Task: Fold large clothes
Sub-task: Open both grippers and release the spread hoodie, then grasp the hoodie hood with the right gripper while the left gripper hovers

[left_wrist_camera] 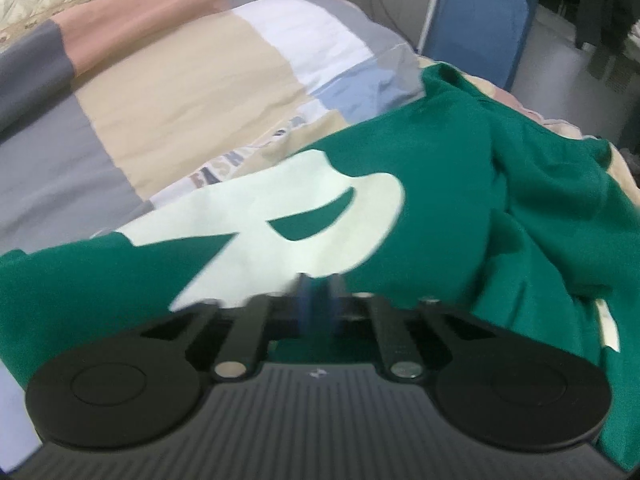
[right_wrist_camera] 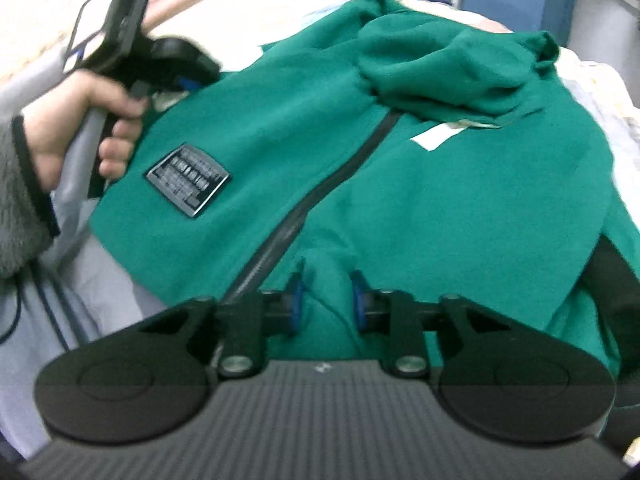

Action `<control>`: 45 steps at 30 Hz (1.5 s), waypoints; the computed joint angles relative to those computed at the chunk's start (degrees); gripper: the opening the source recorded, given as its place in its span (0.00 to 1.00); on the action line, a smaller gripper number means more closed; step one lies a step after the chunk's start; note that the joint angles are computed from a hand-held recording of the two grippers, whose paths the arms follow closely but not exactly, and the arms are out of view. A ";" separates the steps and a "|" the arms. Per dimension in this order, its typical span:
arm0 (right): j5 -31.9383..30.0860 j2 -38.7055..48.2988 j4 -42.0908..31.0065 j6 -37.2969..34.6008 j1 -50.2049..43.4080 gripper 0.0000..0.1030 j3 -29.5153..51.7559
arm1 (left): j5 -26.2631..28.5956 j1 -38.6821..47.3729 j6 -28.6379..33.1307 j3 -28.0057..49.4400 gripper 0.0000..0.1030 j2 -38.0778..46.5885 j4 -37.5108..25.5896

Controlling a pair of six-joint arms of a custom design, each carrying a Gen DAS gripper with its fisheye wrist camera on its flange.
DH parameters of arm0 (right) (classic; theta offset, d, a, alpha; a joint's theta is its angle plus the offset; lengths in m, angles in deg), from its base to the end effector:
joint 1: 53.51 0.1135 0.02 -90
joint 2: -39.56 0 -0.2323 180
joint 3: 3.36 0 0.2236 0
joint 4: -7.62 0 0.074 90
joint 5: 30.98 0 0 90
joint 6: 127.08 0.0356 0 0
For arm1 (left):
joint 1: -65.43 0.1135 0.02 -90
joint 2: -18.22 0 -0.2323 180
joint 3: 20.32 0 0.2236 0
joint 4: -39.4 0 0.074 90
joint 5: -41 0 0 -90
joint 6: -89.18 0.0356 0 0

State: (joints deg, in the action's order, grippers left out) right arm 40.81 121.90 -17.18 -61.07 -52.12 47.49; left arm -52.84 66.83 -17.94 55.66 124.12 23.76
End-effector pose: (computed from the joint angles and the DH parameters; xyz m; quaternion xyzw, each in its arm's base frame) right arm 0.2392 0.0169 0.1372 -0.2524 0.9118 0.0924 0.3104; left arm 0.3540 0.0110 0.1472 -0.1614 0.9111 -0.0210 0.3786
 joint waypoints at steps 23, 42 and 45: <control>7.77 39.83 4.07 12.18 -30.83 0.24 60.43 | 0.93 8.06 -1.22 4.61 0.00 0.91 -1.60; 10.04 49.90 15.49 18.65 -31.96 0.71 64.15 | 13.82 0.22 -6.15 -3.32 0.33 -9.36 8.77; 6.25 43.44 14.87 19.97 -29.61 0.71 58.91 | 12.92 -2.98 -3.66 -3.37 0.33 -7.26 8.77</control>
State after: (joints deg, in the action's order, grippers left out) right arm 47.06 165.34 -2.32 -41.11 -81.73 106.39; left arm -39.92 63.84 -21.60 52.30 116.86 32.53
